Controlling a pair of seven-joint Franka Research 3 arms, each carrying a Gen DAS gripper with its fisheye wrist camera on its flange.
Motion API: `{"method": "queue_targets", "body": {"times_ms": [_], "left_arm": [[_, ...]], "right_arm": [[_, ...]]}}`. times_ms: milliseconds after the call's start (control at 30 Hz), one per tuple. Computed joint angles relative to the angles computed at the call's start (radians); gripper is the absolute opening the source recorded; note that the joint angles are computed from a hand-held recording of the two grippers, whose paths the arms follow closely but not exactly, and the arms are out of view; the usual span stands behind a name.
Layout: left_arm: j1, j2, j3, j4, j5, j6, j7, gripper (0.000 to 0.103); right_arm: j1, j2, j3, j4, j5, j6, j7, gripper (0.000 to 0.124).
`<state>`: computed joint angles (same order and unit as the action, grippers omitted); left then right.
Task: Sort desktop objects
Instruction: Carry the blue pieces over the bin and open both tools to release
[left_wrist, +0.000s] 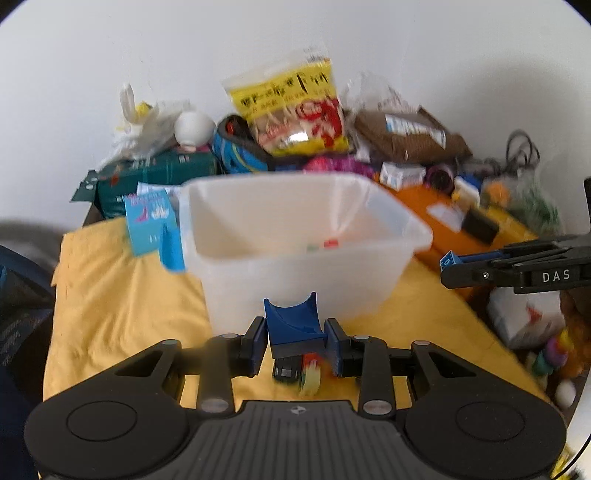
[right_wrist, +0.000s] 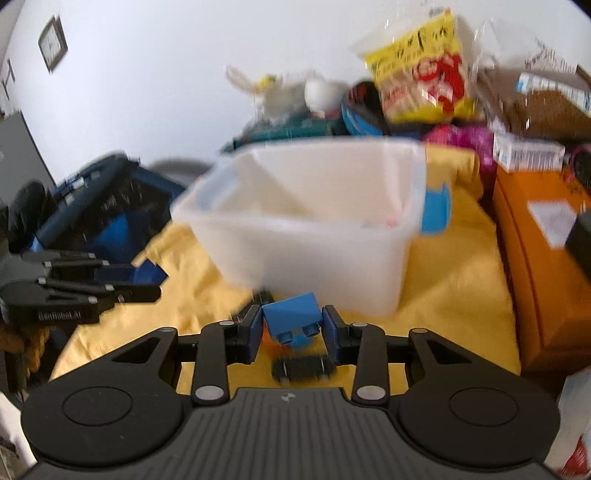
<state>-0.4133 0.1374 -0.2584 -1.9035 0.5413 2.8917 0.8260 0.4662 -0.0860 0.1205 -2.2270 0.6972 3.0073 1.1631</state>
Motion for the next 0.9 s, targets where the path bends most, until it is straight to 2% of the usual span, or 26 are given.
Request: {"method": "queue_targets", "body": {"times_ms": [67,167,367,567,733,900], "left_arm": [[0.004,0.014,-0.002,0.042,-0.025,-0.017,0.008,0.037],[-0.007,0.044,0.011,0.118,0.008,-0.058,0.011,0.037],[-0.013,0.139,0.020,0.296,-0.016,-0.150,0.070,0.037],[-0.034,0.240,0.037,0.474,-0.045,-0.233,0.129,0.037],[-0.048,0.326,0.040,0.610,-0.099,-0.309,0.195,0.037],[-0.069,0.420,0.051,0.761,-0.146,-0.412,0.248,0.037]], "right_arm": [[-0.010,0.009,-0.003,0.036,-0.015,-0.005,0.022,0.038],[-0.031,0.030,-0.006,0.092,-0.055,-0.013,0.067,0.038],[-0.077,0.111,-0.010,0.238,-0.246,-0.080,0.261,0.038],[-0.093,0.179,-0.012,0.354,-0.328,-0.141,0.311,0.038],[-0.094,0.239,-0.021,0.446,-0.398,-0.214,0.348,0.038],[-0.094,0.319,-0.040,0.574,-0.470,-0.344,0.407,0.038]]}}
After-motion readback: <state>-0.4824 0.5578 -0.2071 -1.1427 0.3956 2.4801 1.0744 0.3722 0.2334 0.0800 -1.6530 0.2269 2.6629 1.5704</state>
